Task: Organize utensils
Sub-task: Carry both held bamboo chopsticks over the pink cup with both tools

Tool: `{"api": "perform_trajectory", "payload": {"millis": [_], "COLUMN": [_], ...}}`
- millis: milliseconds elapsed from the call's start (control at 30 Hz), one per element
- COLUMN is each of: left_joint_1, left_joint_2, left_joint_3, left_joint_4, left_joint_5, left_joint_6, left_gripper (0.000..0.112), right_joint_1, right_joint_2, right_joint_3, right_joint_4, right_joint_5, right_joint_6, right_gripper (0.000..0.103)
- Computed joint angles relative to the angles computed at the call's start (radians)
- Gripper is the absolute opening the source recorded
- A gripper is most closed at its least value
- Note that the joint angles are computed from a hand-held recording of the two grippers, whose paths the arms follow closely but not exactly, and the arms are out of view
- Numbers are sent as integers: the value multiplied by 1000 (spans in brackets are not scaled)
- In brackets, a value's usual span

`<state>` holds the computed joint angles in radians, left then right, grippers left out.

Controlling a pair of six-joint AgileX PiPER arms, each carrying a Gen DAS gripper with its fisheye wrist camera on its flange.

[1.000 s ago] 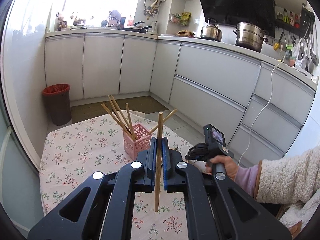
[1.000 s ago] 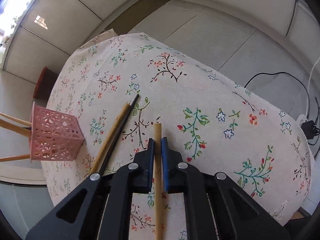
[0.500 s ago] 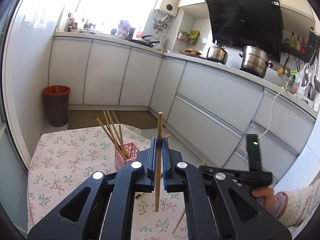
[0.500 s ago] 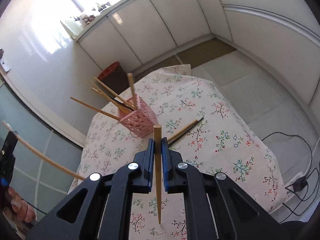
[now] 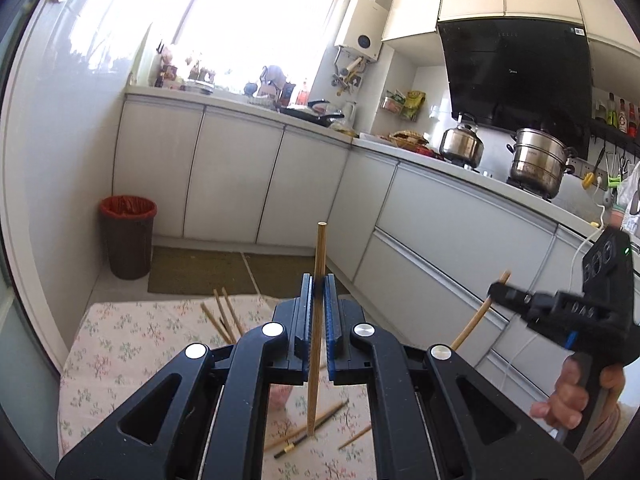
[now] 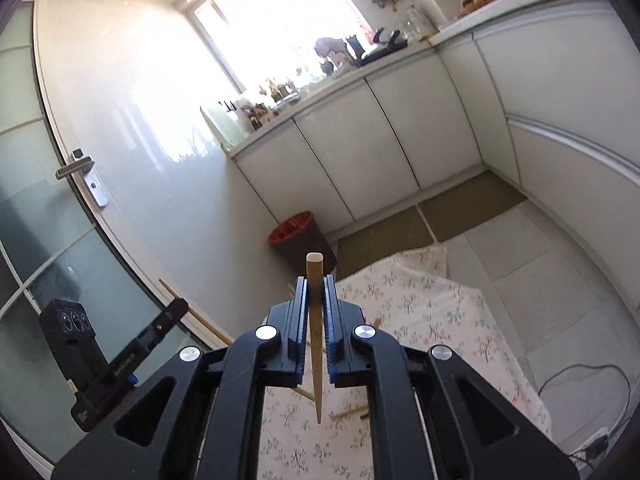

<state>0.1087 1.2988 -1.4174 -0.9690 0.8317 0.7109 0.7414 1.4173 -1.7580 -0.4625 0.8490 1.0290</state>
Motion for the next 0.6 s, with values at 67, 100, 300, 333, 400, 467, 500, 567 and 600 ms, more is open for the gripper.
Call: {"api": "perform_trajectory", "payload": {"millis": [67,100,300,333,400,467,500,567,600], "left_joint_1": [-39,-55,-136,-144,-156,-166,-172,-195,-201], "left_joint_2": [27,44,130,147,173,203,216,236,249], "left_joint_3": [-39,-56,-106,-109,-116,-128,-129,-114,-104], "left_joint_4": [47,67,200,211,227,250,256,291,280], "left_joint_5": [-45,-64,-184,-201,-226,-244,-257,-305,-316], "left_joint_6": [-42,-61,-180,-192,-213,-238,-240,-256,-236], "left_gripper": [5,5,5,5,5,5,5,5,6], "right_joint_1": [-24,-35,-115,-124,-132,-137,-141,-149,-149], "right_joint_2": [52,76,247,276,327,361,379,396,404], "right_joint_3": [-98,-142,-318,-342,-377,-375,-375,-348,-342], "right_joint_4": [-15,-17,-25,-14,-22,-36,-34,-37,-42], "right_joint_5": [12,19,-2,-1,1,-17,-27,-60,-66], "right_joint_6": [-31,-45,-100,-116,-134,-138,-142,-143,-143], "right_gripper": [8,8,8,8,8,8,8,8,8]}}
